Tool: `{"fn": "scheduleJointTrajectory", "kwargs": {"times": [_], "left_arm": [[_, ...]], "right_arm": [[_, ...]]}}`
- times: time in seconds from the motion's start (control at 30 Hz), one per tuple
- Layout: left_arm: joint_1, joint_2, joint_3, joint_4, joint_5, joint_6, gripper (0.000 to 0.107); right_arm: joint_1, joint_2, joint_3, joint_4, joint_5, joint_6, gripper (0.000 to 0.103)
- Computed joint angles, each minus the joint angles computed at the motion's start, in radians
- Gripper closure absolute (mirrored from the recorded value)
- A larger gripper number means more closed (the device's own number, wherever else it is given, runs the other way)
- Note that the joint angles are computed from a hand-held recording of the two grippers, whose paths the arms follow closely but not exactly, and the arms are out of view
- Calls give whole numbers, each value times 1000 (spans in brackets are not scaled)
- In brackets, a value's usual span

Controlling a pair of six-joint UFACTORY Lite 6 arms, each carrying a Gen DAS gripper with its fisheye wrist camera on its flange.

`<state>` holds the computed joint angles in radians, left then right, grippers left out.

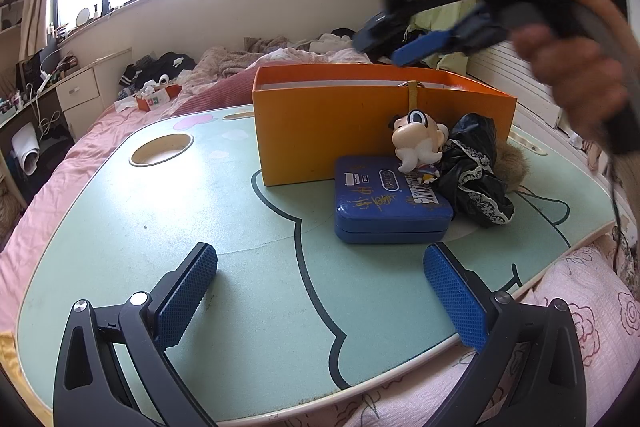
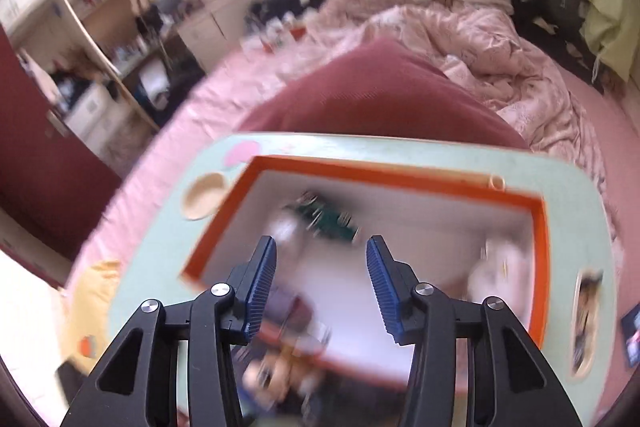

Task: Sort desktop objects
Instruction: 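Grasp the green toy car in the box with the right gripper, then lift the green car out and set it beside the fur ball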

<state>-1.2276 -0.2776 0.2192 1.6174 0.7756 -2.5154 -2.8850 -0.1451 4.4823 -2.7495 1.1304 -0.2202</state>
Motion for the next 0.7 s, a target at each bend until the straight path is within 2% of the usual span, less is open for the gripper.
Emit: {"fn": "scheduleJointTrajectory", "kwargs": {"times": [0.07,0.2,0.3,0.4,0.43,0.47,0.57,0.7], "left_arm": [[-1,1,1,0,1,-1,4],[-4,28,14,12,5,-21,4],[-3,35,18,15,5,-24,4],[-2,36,20,16,5,-25,4],[1,37,20,20,4,-26,4],[3,36,20,21,3,-25,4],[2,38,22,24,4,-27,4],[10,44,24,34,2,-33,4]], "right_arm": [[48,-145,-160,-85,73,67,56],[121,-355,-390,-189,201,40,56],[154,-468,-501,-270,269,10,56],[166,-540,-565,-299,293,-25,58],[186,-551,-564,-333,288,-37,59],[192,-557,-557,-353,276,-53,65],[168,-495,-472,-289,224,-98,80],[120,-386,-339,-228,103,-113,81]]}}
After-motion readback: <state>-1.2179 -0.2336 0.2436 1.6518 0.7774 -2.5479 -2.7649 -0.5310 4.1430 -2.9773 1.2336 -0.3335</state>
